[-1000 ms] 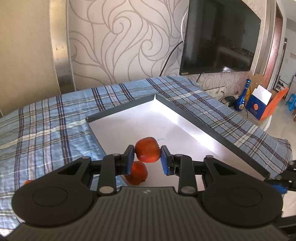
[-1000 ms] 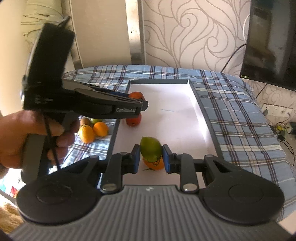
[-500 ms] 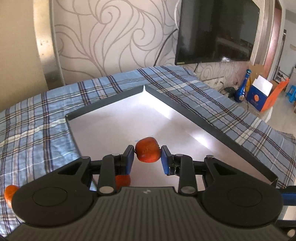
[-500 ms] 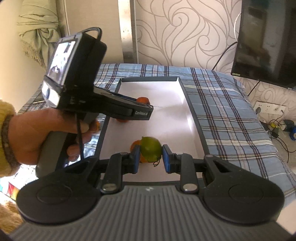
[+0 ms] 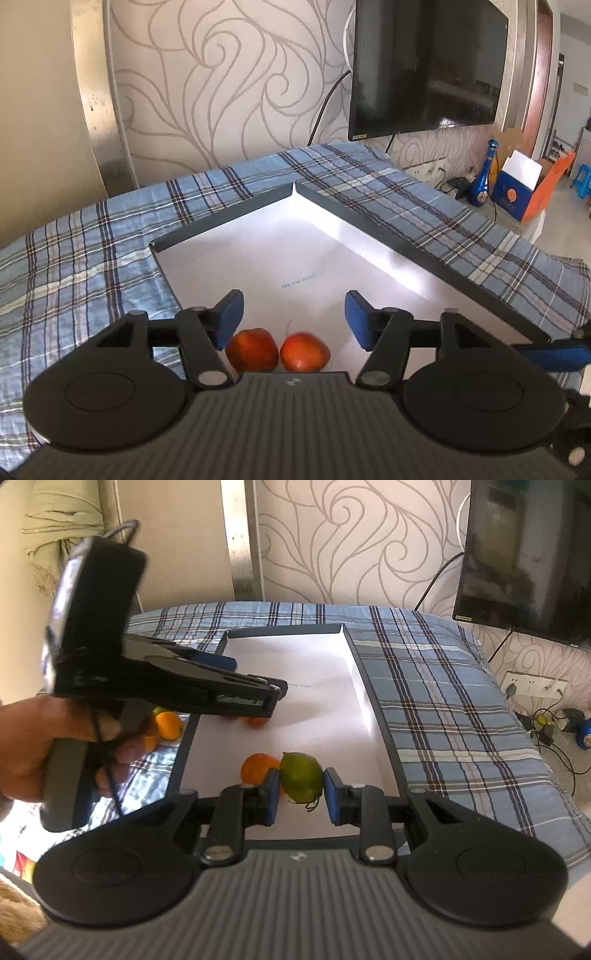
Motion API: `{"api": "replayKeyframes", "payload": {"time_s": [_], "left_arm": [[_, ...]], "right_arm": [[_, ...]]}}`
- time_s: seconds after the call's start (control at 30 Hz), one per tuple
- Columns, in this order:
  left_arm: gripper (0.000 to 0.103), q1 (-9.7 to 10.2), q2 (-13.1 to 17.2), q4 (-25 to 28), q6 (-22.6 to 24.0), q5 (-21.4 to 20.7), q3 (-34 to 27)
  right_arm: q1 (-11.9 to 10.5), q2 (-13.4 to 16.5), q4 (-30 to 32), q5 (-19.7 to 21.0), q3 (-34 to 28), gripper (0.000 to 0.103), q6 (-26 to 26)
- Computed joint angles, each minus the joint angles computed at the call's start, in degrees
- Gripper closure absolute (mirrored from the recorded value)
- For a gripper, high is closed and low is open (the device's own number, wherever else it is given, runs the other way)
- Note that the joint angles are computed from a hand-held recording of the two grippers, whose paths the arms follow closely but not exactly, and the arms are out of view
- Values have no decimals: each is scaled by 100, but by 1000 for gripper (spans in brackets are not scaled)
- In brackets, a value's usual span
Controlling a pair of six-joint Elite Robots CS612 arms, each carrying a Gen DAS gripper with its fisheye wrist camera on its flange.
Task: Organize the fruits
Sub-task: 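Lower the red apple into the white box and open the left gripper, then lower the green lime into the white box and open the right gripper, then grasp a yellow-orange tangerine with the right gripper while the left gripper grasps an orange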
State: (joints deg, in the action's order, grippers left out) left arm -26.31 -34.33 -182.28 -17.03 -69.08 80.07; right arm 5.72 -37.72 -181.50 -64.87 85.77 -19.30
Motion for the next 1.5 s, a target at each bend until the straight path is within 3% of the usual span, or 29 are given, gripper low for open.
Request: {"api": "replayKeyframes", "payload": {"time_s": [0.17,0.33,0.7,1.07,1.17,1.27,1.5], "left_arm": [[37,-36,-190,-199,16,30,307],[39,-122,-565,-490,12,75,957],[40,-248,-1250,-881,-598,400,2138],[40,-279,-1477,-892,-962,806,2632],[40,-266,-1484,-944,-897,827,2683],[40,-229,-1476,-1005,-869,776,2713],[40,-127,-1494,-1048,-854,710,2819]], "right_arm": [[-11,39,40,13,-78,74,28],[-7,124,154,0,-233,74,80],[133,373,361,39,-701,74,-20],[250,525,507,-289,-933,72,78],[267,502,254,-317,-855,58,184],[292,444,-85,-362,-717,57,154],[367,194,-574,157,-294,58,-234]]}}
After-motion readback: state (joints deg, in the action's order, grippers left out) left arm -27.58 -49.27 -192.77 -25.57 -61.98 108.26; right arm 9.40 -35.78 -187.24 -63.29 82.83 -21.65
